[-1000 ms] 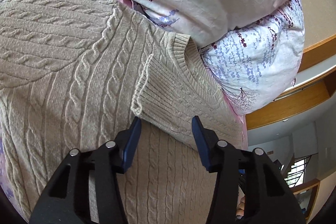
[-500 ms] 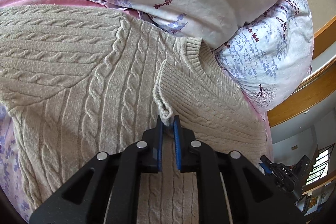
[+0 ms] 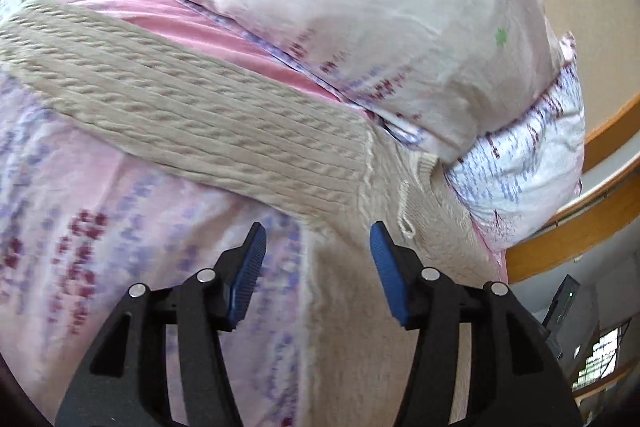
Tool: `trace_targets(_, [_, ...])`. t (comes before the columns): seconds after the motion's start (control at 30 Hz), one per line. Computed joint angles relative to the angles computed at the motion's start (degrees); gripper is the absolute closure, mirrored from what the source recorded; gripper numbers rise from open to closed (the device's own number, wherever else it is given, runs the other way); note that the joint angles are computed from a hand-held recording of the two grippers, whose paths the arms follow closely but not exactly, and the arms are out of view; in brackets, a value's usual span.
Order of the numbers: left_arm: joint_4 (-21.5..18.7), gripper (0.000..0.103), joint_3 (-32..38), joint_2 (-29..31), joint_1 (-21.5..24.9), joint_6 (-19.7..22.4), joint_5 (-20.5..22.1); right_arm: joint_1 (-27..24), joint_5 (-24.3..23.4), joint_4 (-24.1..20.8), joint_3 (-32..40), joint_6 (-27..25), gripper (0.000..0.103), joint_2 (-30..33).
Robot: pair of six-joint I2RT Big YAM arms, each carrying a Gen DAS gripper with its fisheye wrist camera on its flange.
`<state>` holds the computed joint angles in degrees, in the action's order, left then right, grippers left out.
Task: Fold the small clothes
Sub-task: 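Carry the sleeve across the sweater body with the left gripper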
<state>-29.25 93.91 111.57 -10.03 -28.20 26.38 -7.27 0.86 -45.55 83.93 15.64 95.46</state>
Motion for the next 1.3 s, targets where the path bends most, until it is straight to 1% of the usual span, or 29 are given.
trace_targets(0.03, [0.4, 0.049, -0.8, -0.5, 1.2, -0.9, -0.9, 0.7, 0.7, -0.5, 0.8, -0.5, 0.069, 1.0])
trace_targets(0.07, [0.8, 0.049, -1.5, -0.8, 2.4, -1.7, -1.3, 1.4, 1.3, -1.0, 1.4, -1.0, 0.066, 2.1])
trace_targets(0.13, [1.0, 0.049, -2.0, -1.0, 4.5, -3.7, -1.8, 2.4, 2.7, -3.5, 2.7, -1.0, 0.063, 4.1])
trace_targets(0.17, [0.9, 0.049, -2.0, -0.8, 5.4, -4.6, -2.0, 3.0, 4.6, -1.7, 1.6, -1.5, 0.062, 3.6])
trace_targets(0.23, [1.0, 0.049, -1.6, -0.1, 6.7, -6.5, -1.9, 3.3, 5.5, -1.8, 1.2, -1.9, 0.061, 3.3])
trace_targets(0.33, [1.1, 0.049, -0.3, 1.5, 8.2, -10.3, -0.1, 2.3, 2.1, -2.1, 0.5, 0.0, 0.06, 2.7])
trace_targets(0.37, [1.6, 0.051, -0.1, 2.0, 8.4, -11.8, 0.2, 1.9, 1.0, -2.1, 0.2, 0.5, 0.06, 2.5])
trace_targets(0.4, [2.9, 0.052, -0.3, 2.2, 8.8, -13.0, 0.6, 1.7, 0.3, -2.2, 0.1, 0.9, 0.059, 2.3])
trace_targets(0.53, [5.0, 0.054, 0.5, 3.2, 9.4, -16.8, 0.0, 1.7, 0.0, -2.1, -0.8, 0.8, 0.058, 1.4])
trace_targets(0.6, [5.9, 0.057, 0.9, 3.8, 9.8, -18.9, -0.2, 1.8, -0.8, -2.1, -1.1, 0.7, 0.051, 1.1])
trace_targets(0.7, [8.3, 0.063, 0.7, 4.3, 10.2, -22.3, -0.4, 1.9, -1.2, -1.5, -1.9, 0.3, 0.05, 0.3])
trace_targets(0.8, [10.8, 0.073, -0.4, 4.3, 10.6, -25.8, -0.6, 1.2, -3.4, -1.1, -2.6, 0.4, 0.05, -0.4])
trace_targets(0.83, [11.0, 0.084, -0.5, 4.5, 10.7, -26.9, -0.9, 0.9, -4.2, -0.9, -2.9, 0.5, 0.05, -0.7])
trace_targets(0.87, [11.3, 0.091, -0.6, 4.6, 10.8, -28.1, -1.0, 0.7, -4.8, -0.8, -3.3, 0.4, 0.05, -1.0])
trace_targets(0.97, [12.8, 0.096, -1.0, 4.8, 10.8, -31.1, -1.1, 0.2, -5.8, -0.1, -4.6, 0.0, 0.05, -2.2])
trace_targets(1.03, [14.7, 0.097, -1.6, 3.9, 10.2, -31.2, -2.3, -0.2, -6.3, 0.5, -5.7, -0.2, 0.05, -3.2])
trace_targets(1.1, [16.9, 0.097, -2.0, 2.4, 9.1, -30.1, -3.5, -1.0, -6.9, 1.3, -6.7, -0.1, 0.05, -4.3])
trace_targets(1.13, [18.4, 0.097, -2.3, 1.6, 8.4, -29.6, -3.1, -1.4, -7.2, 1.6, -7.1, 0.0, 0.05, -4.8])
trace_targets(1.2, [21.8, 0.097, -2.5, 0.4, 6.6, -28.9, -0.5, -2.2, -7.7, 2.4, -8.0, 0.3, 0.05, -5.9])
trace_targets(1.3, [25.1, 0.097, -2.0, -0.6, 2.6, -26.3, 2.8, -3.4, -8.2, 3.1, -9.0, 0.7, 0.049, -7.1])
